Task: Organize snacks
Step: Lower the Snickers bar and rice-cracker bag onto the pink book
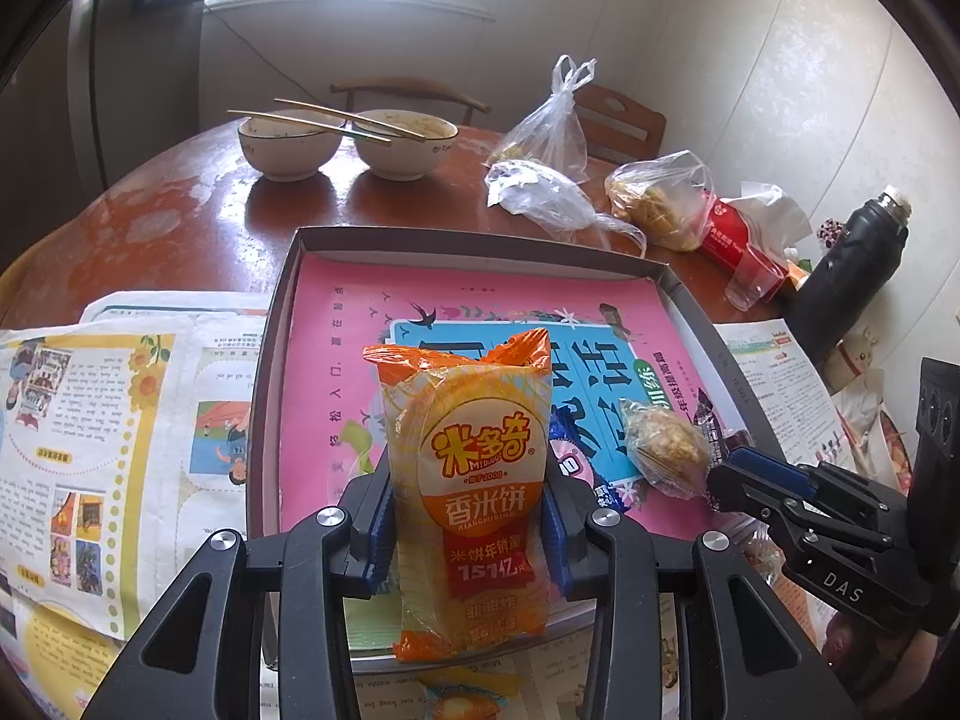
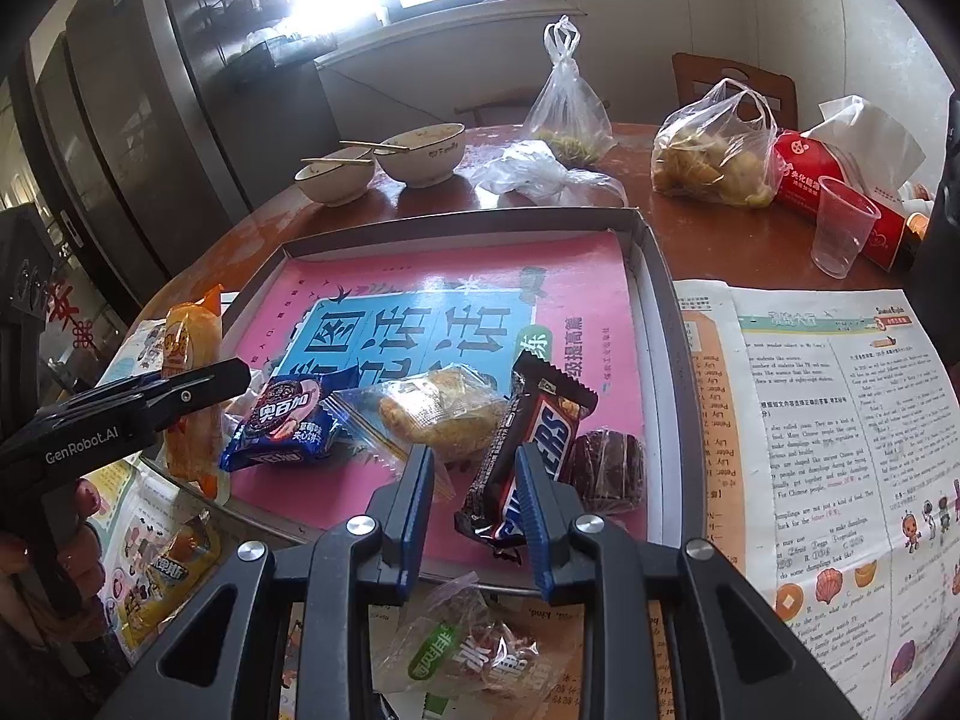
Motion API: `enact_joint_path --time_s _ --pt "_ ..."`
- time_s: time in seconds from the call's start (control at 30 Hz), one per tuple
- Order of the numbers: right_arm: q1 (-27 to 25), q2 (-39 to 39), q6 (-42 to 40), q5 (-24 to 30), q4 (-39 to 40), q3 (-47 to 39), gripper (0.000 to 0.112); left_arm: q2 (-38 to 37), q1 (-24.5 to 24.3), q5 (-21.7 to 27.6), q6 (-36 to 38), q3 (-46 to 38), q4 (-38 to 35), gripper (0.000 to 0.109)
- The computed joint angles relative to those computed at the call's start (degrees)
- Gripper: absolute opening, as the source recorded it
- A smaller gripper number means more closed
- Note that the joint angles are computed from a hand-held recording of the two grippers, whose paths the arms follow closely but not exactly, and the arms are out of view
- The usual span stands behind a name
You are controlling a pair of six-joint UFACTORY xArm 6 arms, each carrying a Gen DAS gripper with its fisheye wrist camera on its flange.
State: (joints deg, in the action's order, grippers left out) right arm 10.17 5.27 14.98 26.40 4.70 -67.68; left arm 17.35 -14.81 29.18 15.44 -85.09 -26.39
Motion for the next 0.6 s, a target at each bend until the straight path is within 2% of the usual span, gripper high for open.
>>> enact_joint_path --time_s 0.33,0.6 --pt "0.2 -0.2 -0.1 0.2 0.6 0.0 0.029 -0.6 0.0 -0.1 -1.5 0.7 1.6 0.048" --pt "0.4 -0.4 0.1 0.3 0.3 0.0 0.029 -1.5 0.2 -0.2 -1.1 1.7 1.4 0.049"
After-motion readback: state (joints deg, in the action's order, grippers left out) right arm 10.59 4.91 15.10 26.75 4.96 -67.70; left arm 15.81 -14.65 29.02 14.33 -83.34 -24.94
